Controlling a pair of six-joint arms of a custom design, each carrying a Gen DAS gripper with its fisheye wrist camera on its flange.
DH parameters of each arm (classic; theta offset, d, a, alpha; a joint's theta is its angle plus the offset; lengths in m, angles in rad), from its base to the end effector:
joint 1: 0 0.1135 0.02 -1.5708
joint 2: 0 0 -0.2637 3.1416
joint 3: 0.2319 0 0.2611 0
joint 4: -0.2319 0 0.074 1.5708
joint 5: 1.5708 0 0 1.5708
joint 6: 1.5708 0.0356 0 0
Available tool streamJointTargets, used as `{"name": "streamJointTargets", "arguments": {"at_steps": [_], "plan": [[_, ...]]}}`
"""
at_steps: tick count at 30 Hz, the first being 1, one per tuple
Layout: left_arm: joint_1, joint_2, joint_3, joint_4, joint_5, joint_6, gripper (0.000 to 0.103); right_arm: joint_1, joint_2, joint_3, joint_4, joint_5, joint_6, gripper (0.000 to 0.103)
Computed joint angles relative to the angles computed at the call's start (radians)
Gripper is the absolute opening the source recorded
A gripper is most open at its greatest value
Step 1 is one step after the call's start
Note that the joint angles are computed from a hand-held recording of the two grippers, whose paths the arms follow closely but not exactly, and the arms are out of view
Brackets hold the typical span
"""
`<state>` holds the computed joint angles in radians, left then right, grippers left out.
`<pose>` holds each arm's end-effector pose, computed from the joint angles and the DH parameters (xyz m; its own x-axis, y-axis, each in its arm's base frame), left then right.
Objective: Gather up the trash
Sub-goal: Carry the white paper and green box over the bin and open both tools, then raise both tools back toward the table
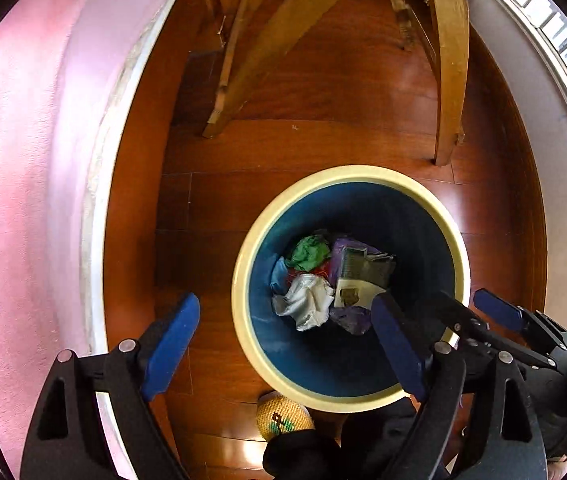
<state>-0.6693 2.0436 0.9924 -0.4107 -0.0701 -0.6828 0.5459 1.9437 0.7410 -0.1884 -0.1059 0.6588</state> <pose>0.2605 -0.2029 0.0486 -0.9916 -0.0181 -0.1282 -0.0164 0.9998 -0.0146 0.2400 0.1502 0.0359 -0.9909 0.1103 -0.0777 0.0938 0.9770 0.1916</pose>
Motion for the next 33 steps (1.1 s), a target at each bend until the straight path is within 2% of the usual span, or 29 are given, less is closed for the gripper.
{"name": "streamJointTargets", "arguments": {"at_steps": [6, 12, 17, 24, 29, 33], "plan": [[-0.006, -0.093, 0.003, -0.085, -0.004, -0.004, 0.086, -0.026, -0.094, 0.012, -0.12, 0.006, -0.02, 0.057], [-0.018, -0.245, 0.058, -0.258, -0.015, -0.011, 0.086, -0.03, -0.287, 0.072, -0.375, 0.002, -0.005, 0.058], [-0.034, -0.372, 0.163, -0.459, -0.04, 0.001, 0.086, -0.009, -0.415, 0.2, -0.6, 0.025, -0.004, 0.058], [-0.053, -0.491, 0.399, -0.756, -0.078, 0.029, 0.086, 0.036, -0.523, 0.474, -0.914, 0.059, 0.025, 0.058], [-0.057, -0.513, 0.64, -0.967, -0.107, 0.061, 0.086, 0.088, -0.524, 0.744, -1.117, 0.088, 0.046, 0.058], [-0.058, -0.483, 0.857, -1.123, -0.121, 0.093, 0.086, 0.142, -0.508, 0.946, -1.23, 0.131, 0.035, 0.058]]}}
